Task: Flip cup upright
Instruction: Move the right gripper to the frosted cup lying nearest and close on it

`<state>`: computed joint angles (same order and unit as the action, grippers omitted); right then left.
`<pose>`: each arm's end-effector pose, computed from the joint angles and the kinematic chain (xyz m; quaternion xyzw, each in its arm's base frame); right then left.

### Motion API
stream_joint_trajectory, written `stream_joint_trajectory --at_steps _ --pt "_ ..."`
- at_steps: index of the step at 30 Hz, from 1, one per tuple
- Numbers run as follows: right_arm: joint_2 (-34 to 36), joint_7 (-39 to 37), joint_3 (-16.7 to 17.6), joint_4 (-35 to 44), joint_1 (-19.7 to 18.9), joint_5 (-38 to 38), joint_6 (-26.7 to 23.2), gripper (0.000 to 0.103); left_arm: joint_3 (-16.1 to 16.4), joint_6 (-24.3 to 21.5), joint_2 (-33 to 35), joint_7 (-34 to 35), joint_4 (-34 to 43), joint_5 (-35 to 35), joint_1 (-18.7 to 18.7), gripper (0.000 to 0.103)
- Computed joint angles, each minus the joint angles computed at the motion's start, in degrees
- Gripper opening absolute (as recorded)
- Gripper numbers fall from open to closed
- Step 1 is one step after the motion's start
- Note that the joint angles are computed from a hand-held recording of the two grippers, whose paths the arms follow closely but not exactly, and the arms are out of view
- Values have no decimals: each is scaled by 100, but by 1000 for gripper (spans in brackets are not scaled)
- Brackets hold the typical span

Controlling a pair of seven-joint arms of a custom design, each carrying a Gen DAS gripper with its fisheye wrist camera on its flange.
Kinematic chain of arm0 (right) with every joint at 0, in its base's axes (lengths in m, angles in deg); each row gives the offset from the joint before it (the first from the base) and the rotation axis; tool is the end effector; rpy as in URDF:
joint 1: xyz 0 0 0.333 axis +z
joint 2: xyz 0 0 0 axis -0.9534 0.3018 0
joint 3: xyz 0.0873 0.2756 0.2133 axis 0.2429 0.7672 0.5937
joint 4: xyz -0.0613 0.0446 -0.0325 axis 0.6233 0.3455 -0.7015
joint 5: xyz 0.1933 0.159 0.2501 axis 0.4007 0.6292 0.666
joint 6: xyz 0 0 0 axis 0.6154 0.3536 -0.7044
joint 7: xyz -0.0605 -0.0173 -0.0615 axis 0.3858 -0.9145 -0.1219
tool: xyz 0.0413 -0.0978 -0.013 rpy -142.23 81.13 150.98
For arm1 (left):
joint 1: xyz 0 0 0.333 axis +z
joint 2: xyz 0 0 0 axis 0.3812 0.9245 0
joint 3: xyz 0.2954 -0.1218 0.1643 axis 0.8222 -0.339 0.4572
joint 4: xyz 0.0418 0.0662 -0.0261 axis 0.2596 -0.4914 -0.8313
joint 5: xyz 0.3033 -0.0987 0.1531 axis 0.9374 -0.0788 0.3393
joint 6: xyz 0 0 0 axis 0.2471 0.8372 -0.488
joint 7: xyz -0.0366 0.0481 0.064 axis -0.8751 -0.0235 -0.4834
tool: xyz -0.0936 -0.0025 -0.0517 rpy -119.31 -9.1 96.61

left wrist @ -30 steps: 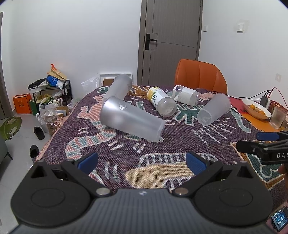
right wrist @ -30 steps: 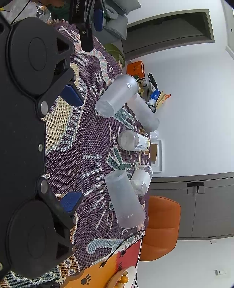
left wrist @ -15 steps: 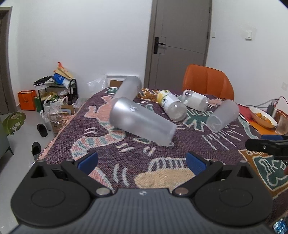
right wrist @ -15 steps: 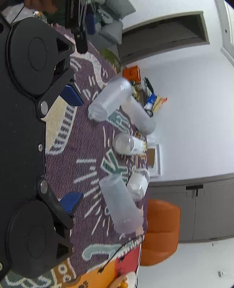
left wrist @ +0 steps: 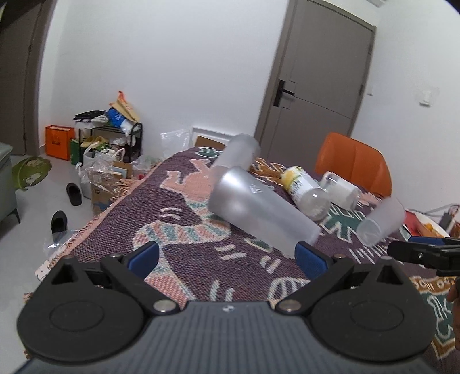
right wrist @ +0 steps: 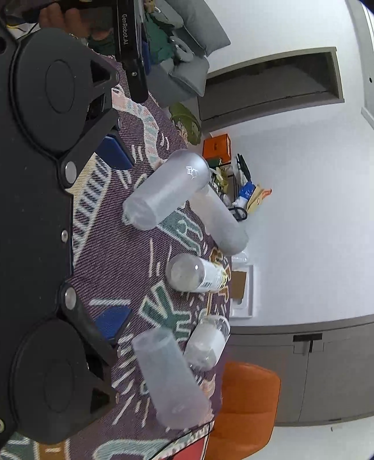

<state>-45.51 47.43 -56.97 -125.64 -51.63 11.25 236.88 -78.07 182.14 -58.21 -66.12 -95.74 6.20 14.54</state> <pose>0.5599 0.2336 0.5825 -0.7021 0.5346 -0.2147 0.4186 0.5133 -0.2257 0.5381 -0.6369 0.5691 -0.4292 0.2936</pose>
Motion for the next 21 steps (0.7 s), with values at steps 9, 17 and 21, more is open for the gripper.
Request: stream_joint_trajectory --at_steps 9,17,21 --pt "736 -1066 386 1088 -203 472 -663 96 97 -17 179 -550 85 133 124 100" --pt "1530 -1487 295 2353 -11 204 -1417 96 186 -60 215 -366 -21 -287 225 100" --pt "1878 -1588 244 2910 104 151 -1799 96 235 -167 169 -477 -67 -255 247 100"
